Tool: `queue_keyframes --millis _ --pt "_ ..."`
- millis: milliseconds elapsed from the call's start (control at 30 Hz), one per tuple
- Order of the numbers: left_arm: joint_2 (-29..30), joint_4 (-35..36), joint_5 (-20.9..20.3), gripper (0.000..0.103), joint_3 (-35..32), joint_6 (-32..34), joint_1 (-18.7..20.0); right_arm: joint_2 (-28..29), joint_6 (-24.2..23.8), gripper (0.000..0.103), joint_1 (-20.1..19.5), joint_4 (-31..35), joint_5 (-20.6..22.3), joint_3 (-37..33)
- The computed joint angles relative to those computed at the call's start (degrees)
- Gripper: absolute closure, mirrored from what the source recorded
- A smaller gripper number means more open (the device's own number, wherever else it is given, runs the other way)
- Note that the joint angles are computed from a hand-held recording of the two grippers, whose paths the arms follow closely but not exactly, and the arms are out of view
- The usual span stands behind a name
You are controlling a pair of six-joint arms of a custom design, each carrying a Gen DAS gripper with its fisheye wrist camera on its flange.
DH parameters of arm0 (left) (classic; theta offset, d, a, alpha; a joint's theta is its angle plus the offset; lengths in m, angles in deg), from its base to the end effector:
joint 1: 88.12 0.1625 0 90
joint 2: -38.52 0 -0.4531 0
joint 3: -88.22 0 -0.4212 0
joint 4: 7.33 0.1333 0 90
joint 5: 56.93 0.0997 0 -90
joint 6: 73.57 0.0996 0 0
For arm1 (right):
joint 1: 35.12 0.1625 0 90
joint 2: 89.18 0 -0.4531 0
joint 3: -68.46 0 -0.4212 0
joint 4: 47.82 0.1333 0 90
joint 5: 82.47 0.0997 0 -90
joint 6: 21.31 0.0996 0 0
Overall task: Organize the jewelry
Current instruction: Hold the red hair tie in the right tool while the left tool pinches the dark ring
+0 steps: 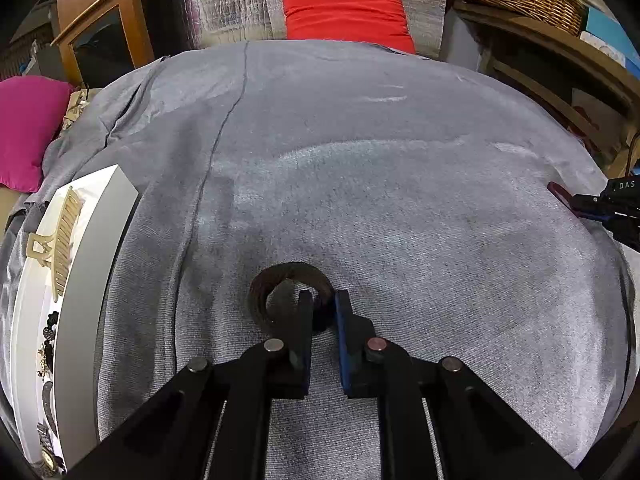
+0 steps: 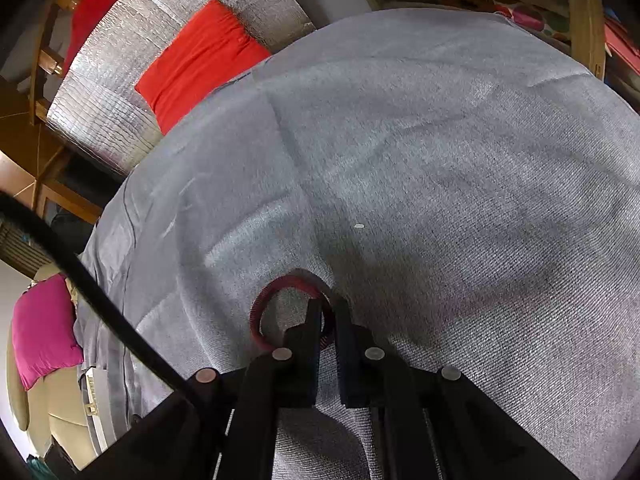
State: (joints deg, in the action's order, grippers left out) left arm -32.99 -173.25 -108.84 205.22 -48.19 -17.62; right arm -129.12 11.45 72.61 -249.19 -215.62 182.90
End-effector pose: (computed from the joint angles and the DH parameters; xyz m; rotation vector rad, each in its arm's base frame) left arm -0.0049 -0.5973 0.2747 0.7046 2.2937 -0.6066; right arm 0.2397 -0.5358 0.0492 -0.6482 -2.4152 1.1656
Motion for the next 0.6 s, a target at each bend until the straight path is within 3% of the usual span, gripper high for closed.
queue_keyframes --millis 267,333,400,467,600 --pt "0.2 -1.1 0.1 0.095 0.2 1.0 -0.1 -0.7 1.1 0.093 -0.7 -0.1 2.4 0.9" --pt "0.2 -1.1 0.1 0.095 0.2 0.9 -0.1 -0.7 0.9 0.089 -0.7 0.0 2.8 0.8" --pt "0.2 -0.7 0.1 0.094 0.1 0.4 -0.1 -0.6 0.2 0.076 -0.7 -0.6 3.8 0.8" --pt "0.2 -0.5 0.1 0.094 0.1 0.0 -0.1 -0.4 -0.7 0.070 -0.4 -0.4 3.6 0.4" --pt "0.3 -0.2 0.3 0.094 -0.1 0.0 -0.1 0.4 -1.8 0.070 0.2 0.1 1.8 -0.5"
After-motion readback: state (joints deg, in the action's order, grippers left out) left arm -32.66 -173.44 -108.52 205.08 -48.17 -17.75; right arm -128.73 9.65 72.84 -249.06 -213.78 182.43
